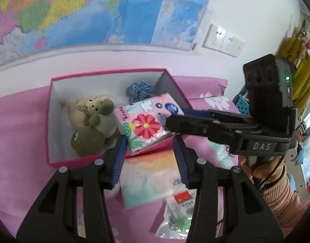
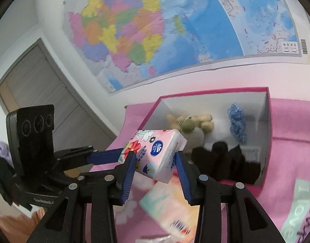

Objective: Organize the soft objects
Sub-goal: 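Lower the floral pack into the pink box and open the right gripper, then move the right gripper down to the peach barcode pouch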

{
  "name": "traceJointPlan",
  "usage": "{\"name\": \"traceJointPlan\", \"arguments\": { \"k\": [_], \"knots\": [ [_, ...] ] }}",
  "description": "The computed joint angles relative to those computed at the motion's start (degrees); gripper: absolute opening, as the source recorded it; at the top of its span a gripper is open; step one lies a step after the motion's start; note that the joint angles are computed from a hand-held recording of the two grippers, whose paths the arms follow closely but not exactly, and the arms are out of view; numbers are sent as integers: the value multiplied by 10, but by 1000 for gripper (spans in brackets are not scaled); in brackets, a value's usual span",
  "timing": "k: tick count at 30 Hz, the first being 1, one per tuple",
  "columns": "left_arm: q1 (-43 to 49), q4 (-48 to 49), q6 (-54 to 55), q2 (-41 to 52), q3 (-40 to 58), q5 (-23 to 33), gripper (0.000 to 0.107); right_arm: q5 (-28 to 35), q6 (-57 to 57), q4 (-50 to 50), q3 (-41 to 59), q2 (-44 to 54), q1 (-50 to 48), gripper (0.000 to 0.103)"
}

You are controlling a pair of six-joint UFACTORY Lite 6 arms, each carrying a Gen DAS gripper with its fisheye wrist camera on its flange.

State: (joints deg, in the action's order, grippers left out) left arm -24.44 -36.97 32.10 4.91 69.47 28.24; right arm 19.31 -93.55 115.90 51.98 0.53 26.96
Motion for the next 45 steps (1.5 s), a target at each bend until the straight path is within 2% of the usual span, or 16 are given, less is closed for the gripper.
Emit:
{"name": "traceJointPlan", "arguments": {
  "k": [5, 7, 9, 12, 14, 18, 19, 24, 26, 30, 35, 45],
  "knots": [
    [1, 57, -75, 90, 71, 2, 48, -9, 50, -49, 76, 72, -26, 42],
    [0, 56, -77, 88, 64, -9, 48, -42, 54, -47, 92, 89, -23, 42],
    [-3, 52, -68, 65, 35, -29, 48, -40, 20, -7, 85, 87, -26, 42],
    [-12, 62, -65, 11, -21, -63, 48, -43, -59, 67, 37, 44, -18, 44],
    [-17, 36, -24, -47, -78, -84, 48, -37, -101, 106, -20, -15, -13, 46],
    [-23, -40, 69, -163, -186, -93, 48, -40, -135, 129, -118, -131, 4, 56],
    [-28, -54, 91, -199, -221, -87, 48, -41, -116, 108, -136, -153, 9, 58],
    [-77, -18, 57, -283, -318, -74, 48, -17, 50, -51, -263, -260, 19, 62],
    [-107, -2, 27, -295, -352, -80, 48, -17, 63, -55, -300, -267, 27, 62],
    [-139, -43, 46, -283, -401, -83, 48, 13, -7, 43, -368, -236, 35, 62],
    [-155, -144, 116, -271, -451, -66, 48, 36, -88, 151, -420, -221, 74, 62],
    [-207, -212, 133, -296, -505, -68, 48, -32, -306, 449, -461, -262, 211, 63]
  ]
}}
